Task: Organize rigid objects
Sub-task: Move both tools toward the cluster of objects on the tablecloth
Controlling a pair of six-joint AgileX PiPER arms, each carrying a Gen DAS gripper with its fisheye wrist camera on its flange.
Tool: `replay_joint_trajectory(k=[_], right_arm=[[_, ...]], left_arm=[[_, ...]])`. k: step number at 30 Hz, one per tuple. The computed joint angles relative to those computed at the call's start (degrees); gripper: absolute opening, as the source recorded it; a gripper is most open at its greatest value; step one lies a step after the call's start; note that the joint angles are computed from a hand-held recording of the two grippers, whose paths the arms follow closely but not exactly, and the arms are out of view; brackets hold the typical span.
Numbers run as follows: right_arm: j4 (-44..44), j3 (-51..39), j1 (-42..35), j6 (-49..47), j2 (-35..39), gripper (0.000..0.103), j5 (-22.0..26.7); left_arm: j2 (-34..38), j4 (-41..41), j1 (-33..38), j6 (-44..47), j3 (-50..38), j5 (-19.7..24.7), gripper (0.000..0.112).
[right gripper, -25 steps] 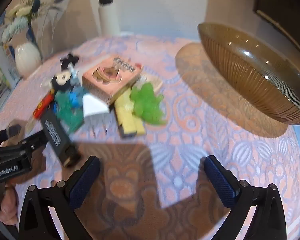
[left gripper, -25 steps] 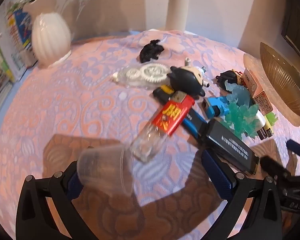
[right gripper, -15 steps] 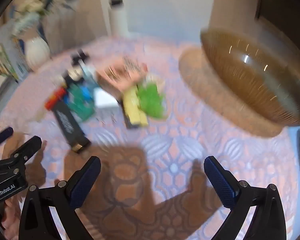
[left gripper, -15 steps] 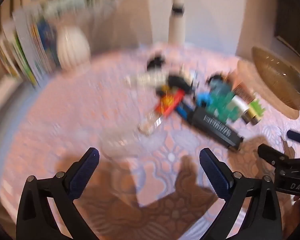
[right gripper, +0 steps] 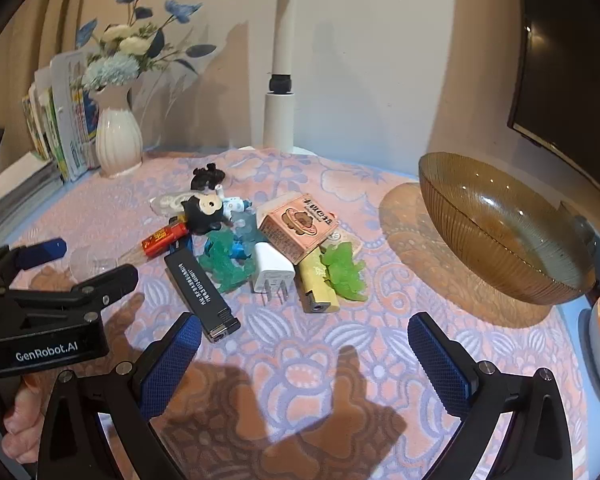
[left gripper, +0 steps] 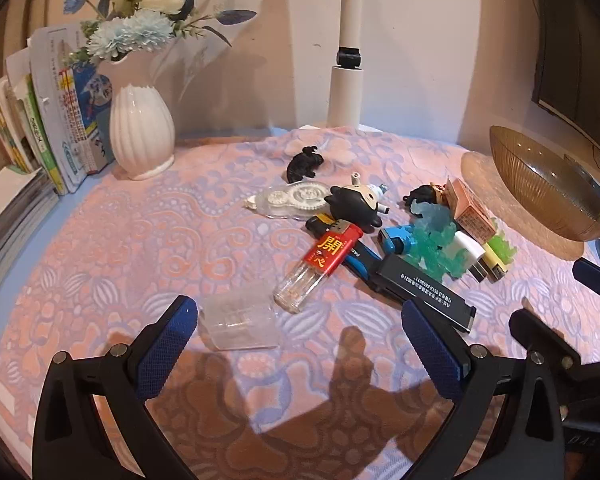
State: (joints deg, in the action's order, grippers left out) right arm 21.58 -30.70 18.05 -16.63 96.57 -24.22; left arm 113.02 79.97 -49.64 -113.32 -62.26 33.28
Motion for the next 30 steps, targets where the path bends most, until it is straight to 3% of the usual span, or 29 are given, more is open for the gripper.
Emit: replay_joint_trajectory(k=[2,5,8,12,30], right_arm=[[-4.62,0.84,-1.52,4.42,-0.15,0.103,-0.36],[-4.07,1.12,-1.51,4.64,-0.88,0.103,0.25],[-8.62,0.59,-3.12,6.75,-1.34,0.103,1.92],[-2.59,1.18,-0.91,1.75,-1.4,0.103,0.67],[3.78,0.05,1.12,-5.12,0.38,0.103,-0.62]], left_arm=[[-0.25,1.21,-0.26,-0.94,0.39,0.32,0.102],[-0.35,2.9,-1.42,-2.67,1.02,1.85,0.102],[-0.06,-0.08,-1.26,0.43,-0.42,1.97,0.102],[-0.03,-1.54,-0.72,2.08,-0.96,1.47,0.102],[-0.27,-1.59,0.74,1.16,-0.5,-0.57,0.102]])
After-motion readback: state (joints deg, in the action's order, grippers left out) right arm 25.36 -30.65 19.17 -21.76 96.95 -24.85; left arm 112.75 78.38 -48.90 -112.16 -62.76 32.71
